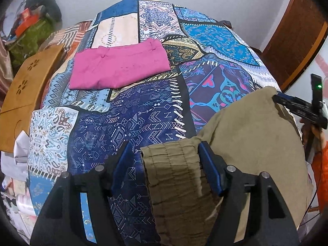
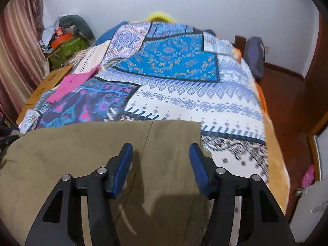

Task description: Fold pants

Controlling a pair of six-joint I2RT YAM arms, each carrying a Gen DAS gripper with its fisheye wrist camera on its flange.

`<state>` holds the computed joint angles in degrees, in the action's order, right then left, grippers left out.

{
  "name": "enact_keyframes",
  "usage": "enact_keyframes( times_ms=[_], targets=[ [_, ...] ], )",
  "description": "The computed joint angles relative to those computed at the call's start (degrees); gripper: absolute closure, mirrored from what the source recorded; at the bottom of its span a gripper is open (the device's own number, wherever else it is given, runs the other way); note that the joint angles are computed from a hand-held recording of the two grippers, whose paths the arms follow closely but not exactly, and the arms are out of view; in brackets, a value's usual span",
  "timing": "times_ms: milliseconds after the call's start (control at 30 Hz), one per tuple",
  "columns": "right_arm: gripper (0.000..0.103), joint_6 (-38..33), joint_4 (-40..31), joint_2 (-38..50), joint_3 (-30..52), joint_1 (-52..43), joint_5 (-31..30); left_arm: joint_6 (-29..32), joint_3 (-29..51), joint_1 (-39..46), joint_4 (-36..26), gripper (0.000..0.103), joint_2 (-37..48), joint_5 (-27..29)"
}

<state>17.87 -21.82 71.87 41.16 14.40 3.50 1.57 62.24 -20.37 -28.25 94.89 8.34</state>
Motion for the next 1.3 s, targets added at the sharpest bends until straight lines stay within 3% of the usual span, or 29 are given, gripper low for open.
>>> enact_keyframes(
  times_ms=[267,467,700,900,1100,1300],
  targets=[
    [0.052,-4.17,0.35,5.65,1.85,1.50,3.33,-2.97,-2.47,-2.00,4.69,0.026,-0.27,-8.62],
    [0.052,-1.65,-4.14,5.69,4.53,2.46,5.28,-2.95,-1.43,0.30,2.03,0.026,-1.15,-4.16],
    [0.051,0.99,-12.94,-2.83,7.19,7.45,9.22,-2.57,-3.86,-2.41,0.70,0.027,-10.01,-8.76],
    [0.050,5.72,-21.86,-11.16,11.55,17.65,15.71,-2.42,-5.54,-3.79,-3.74,0.026,-19.40,-7.98],
    [0.050,14.36,-30.36,-13.71,16.86,33.02,24.98,-3.51,-9.10,-4.49,-8.29,0.025,-28.92,-5.78],
    [0.050,24.85,-33.85,-12.91,19.46,46.51,32.67,-5.56,-13.94,-5.08,-11.52,0.023,-37.72,-3.46]
  ],
)
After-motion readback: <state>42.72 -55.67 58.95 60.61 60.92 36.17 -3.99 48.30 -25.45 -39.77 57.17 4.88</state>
